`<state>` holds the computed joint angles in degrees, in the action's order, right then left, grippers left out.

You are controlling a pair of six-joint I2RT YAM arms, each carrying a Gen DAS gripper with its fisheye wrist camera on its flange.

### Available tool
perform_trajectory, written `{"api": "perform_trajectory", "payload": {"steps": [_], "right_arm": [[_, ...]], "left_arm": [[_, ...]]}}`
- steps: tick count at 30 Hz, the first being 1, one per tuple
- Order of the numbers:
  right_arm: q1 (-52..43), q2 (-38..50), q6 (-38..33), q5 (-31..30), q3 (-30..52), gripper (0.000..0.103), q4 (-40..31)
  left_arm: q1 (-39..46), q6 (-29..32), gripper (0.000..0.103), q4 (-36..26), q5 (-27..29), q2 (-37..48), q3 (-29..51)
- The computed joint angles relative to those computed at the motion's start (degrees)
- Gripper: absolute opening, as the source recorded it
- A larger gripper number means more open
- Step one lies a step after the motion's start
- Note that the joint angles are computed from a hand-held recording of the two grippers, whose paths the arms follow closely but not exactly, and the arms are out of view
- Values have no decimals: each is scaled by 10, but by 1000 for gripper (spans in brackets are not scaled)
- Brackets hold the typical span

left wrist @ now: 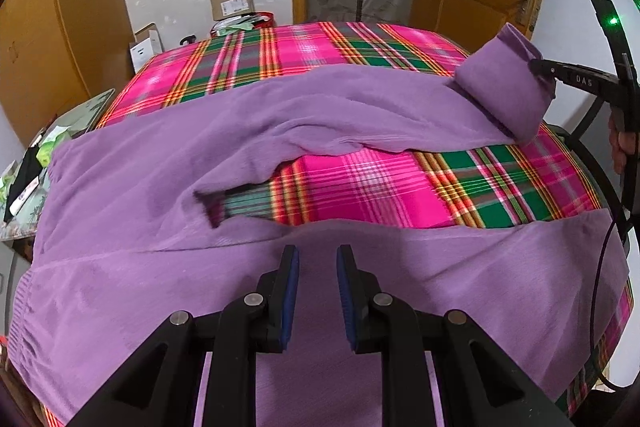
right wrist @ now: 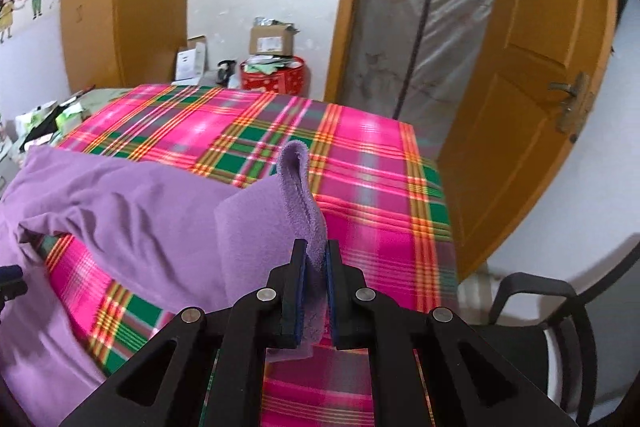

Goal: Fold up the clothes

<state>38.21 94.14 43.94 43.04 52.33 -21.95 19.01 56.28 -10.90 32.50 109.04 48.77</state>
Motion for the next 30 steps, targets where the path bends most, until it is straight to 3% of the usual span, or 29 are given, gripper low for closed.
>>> {"api": "perform_trajectory", "payload": {"steps": [30], "right_arm": [[-55,-106,-28,9,-105,9,14]], "left_arm": [[-74,-28,21,42,-36,-16,-44]]}}
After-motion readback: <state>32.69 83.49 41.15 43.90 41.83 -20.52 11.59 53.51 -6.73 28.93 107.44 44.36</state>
